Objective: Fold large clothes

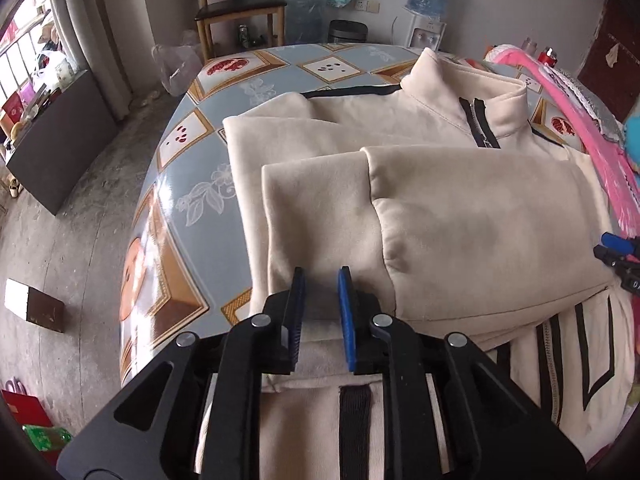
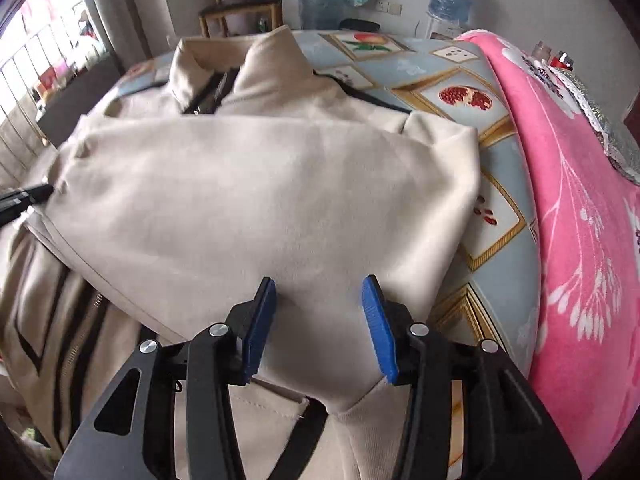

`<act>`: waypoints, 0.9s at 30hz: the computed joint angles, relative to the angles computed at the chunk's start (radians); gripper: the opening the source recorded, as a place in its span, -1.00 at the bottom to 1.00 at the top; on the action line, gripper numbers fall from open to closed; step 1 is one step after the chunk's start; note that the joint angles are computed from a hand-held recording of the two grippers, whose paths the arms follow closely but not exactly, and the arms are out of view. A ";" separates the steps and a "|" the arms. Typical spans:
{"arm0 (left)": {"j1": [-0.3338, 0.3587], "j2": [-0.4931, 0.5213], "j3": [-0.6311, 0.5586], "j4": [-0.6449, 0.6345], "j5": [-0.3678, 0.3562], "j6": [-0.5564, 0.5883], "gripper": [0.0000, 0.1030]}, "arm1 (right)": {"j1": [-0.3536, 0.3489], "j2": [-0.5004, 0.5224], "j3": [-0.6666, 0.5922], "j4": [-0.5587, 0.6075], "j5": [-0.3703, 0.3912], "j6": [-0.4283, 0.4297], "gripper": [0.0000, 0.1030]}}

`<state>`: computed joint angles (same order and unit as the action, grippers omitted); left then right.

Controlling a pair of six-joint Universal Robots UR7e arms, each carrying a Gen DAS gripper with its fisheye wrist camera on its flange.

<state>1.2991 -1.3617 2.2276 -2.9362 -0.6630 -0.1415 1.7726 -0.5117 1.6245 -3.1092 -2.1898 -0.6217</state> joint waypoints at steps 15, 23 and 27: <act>-0.228 -0.759 0.399 0.617 0.082 -0.539 -0.33 | -0.023 -0.315 0.505 -0.227 0.070 0.219 0.39; -0.345 -1.101 0.534 0.940 -0.023 -0.734 -0.33 | -0.110 -0.384 0.683 -0.346 0.123 0.317 0.39; -0.397 -1.233 0.574 1.055 -0.034 -0.802 -0.33 | -0.150 -0.408 0.743 -0.372 0.157 0.335 0.39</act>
